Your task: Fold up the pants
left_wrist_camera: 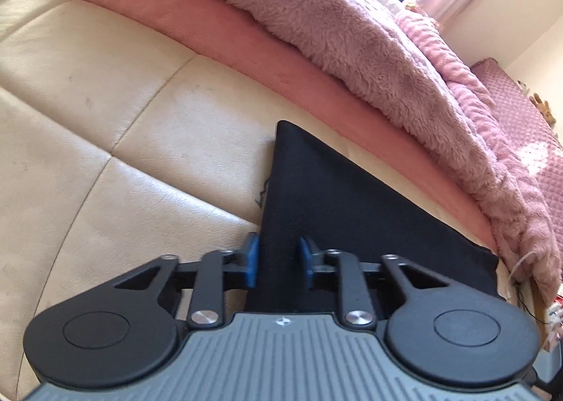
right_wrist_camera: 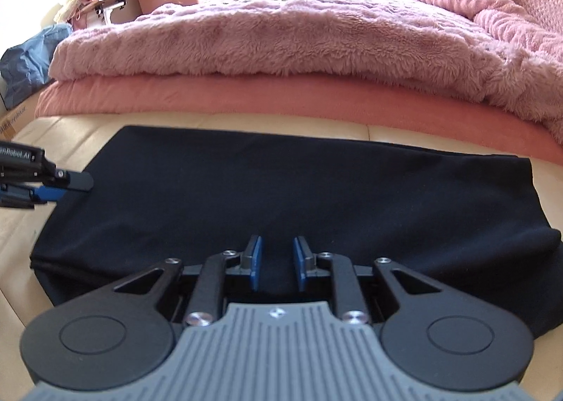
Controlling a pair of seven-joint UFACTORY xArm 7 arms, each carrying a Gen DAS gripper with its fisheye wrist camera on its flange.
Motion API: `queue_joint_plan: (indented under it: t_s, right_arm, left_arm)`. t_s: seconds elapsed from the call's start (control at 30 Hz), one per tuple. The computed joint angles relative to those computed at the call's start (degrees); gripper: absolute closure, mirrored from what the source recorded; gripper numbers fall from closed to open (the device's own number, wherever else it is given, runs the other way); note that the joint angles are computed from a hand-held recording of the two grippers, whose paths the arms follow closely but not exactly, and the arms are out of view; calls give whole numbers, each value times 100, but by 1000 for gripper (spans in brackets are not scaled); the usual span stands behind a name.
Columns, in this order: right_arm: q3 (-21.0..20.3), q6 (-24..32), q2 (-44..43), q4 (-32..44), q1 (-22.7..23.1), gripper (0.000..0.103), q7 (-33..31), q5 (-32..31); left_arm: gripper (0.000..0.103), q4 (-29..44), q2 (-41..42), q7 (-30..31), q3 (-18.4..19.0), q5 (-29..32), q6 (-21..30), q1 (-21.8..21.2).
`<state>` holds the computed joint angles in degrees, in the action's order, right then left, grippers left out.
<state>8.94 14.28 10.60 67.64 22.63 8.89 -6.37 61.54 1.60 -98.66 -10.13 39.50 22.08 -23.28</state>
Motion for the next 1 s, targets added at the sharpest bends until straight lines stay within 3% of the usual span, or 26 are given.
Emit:
queue_joint_plan:
  t_s: [0.1,0.37,0.53,0.8,1.0]
  right_arm:
    - [-190,-45,45,-13,198,87,224,-609]
    - [-136,621,36,277,324,87,608,-835]
    - [203,873,-393,-87,330,88,477,-290]
    - [711,1263,-589,-64,461,88,-1009,1775]
    - [520,1037,-934,-393,517,88,-691,1570]
  left_arm:
    - [92,-8,-9,-393,10,155,-19,-1]
    - [96,18,-364,19,-114,-327,565,-35]
    - [96,-650,-1314,617,-343,-1036,1005,63]
    - [96,-1348,-2770,1536,-533,-1962,2115,294]
    - [96,-685,-2743,2345,-795,-2205,2435,563]
